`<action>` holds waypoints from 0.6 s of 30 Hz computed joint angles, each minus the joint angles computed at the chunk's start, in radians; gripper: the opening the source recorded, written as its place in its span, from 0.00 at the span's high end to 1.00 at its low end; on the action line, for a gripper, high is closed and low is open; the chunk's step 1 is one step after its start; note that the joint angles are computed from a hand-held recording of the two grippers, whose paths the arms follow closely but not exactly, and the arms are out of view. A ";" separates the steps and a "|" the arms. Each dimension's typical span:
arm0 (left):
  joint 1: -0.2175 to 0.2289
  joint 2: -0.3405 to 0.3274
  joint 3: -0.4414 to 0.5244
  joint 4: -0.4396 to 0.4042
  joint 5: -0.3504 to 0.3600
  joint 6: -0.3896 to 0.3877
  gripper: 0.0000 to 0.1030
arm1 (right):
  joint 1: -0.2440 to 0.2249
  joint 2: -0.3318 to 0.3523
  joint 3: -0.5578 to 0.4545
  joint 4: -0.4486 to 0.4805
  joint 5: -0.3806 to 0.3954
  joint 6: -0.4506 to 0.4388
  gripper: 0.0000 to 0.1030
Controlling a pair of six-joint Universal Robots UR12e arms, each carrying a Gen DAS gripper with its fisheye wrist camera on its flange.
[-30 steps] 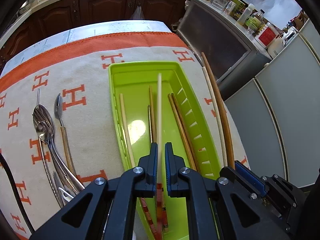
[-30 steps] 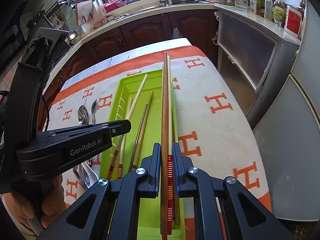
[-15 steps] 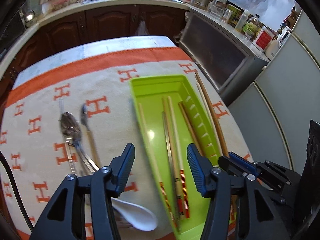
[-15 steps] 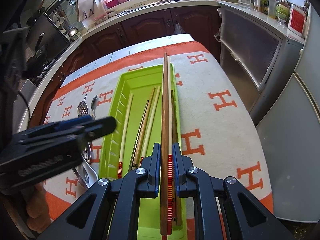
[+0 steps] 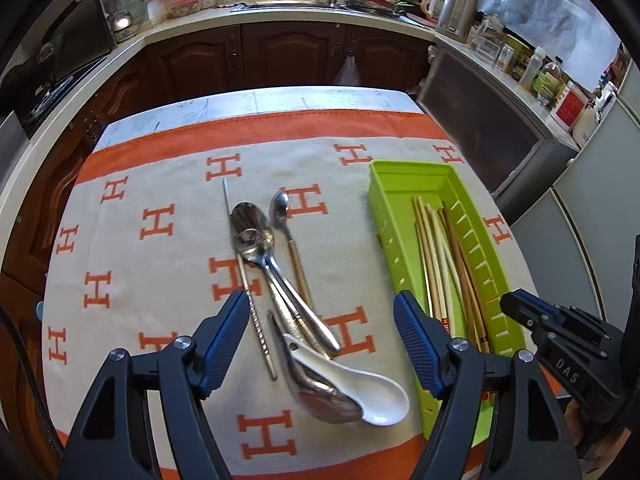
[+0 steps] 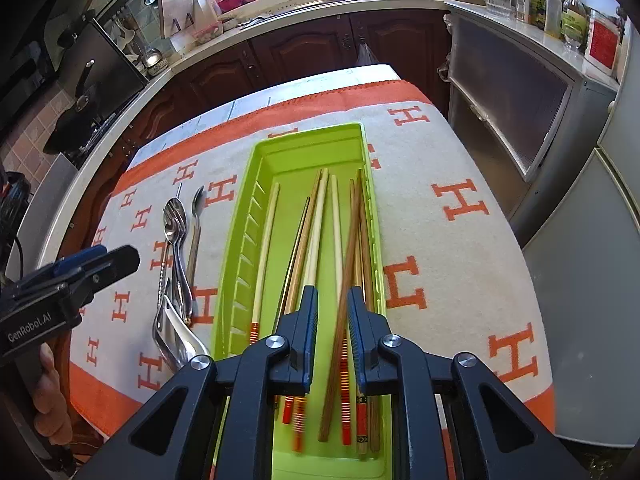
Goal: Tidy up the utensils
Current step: 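Move both open tools back over the remaining utensils on the blanket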
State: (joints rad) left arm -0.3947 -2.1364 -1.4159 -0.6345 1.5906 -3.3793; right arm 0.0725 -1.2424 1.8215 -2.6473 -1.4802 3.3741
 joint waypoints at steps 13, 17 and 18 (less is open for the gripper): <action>0.019 0.069 -0.100 0.026 0.027 -0.028 0.29 | 0.021 -0.024 0.012 0.030 0.045 -0.006 0.80; 0.024 0.091 -0.135 0.038 0.036 -0.035 0.28 | 0.035 -0.029 0.016 0.043 0.049 -0.026 0.80; 0.026 0.095 -0.141 0.039 0.036 -0.038 0.28 | 0.039 -0.030 0.015 0.047 0.048 -0.032 0.80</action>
State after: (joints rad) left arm -0.3687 -2.0415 -1.5567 -0.5954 1.6266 -3.4170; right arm 0.1117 -1.2723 1.8366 -2.6004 -1.4320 3.3424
